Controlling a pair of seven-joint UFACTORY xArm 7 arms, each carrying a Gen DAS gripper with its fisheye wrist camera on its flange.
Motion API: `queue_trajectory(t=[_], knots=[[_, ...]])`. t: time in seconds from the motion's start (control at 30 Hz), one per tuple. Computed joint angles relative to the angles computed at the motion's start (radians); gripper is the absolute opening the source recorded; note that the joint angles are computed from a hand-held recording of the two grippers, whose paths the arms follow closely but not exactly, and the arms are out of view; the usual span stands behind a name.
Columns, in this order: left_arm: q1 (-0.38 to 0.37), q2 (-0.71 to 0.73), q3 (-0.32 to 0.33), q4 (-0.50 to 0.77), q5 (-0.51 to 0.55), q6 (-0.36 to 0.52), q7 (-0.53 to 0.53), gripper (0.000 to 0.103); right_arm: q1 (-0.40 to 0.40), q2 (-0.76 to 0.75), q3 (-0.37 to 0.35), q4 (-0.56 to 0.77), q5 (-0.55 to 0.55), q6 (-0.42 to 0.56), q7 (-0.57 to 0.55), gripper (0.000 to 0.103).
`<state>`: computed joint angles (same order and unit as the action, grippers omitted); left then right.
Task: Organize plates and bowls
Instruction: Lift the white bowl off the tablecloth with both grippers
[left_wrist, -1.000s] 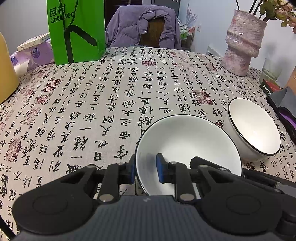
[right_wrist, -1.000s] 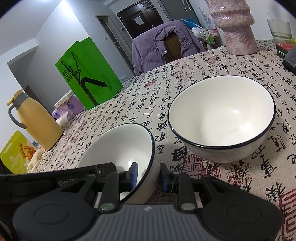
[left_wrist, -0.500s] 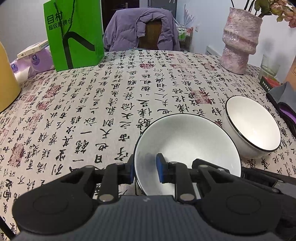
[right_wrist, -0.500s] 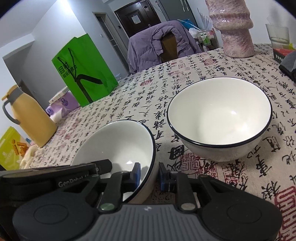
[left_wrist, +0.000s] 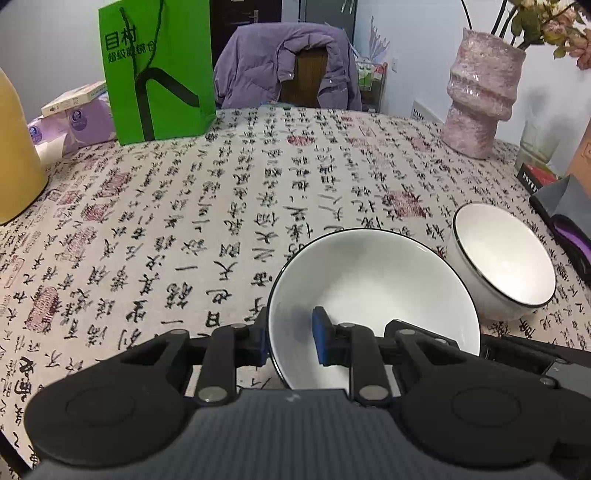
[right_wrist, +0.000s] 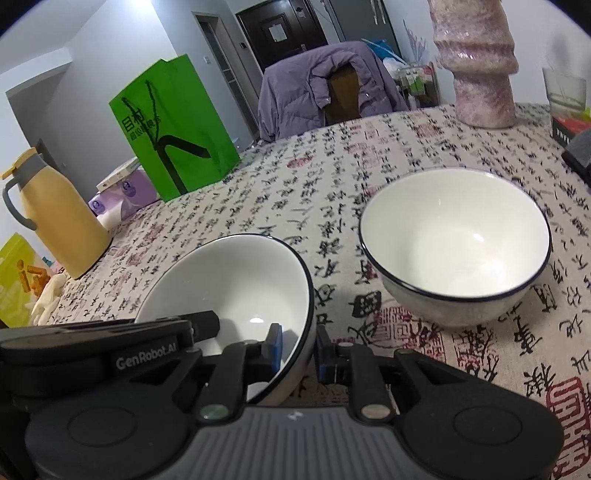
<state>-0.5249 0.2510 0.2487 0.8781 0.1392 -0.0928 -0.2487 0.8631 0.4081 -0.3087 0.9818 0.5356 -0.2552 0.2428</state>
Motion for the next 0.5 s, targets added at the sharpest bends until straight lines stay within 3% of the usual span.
queue_trajectory(t=[0.3,0.5], knots=[[0.013,-0.059,-0.005,-0.042,-0.024,-0.029,0.019,0.022,0.197,-0.009,-0.178,0.007,0.088,0.017,-0.062,0.018],[-0.058,-0.106,0.070,-0.079,-0.047,-0.040,0.044,0.022,0.327,-0.017,-0.292,0.001,0.134,0.030,-0.081,0.018]])
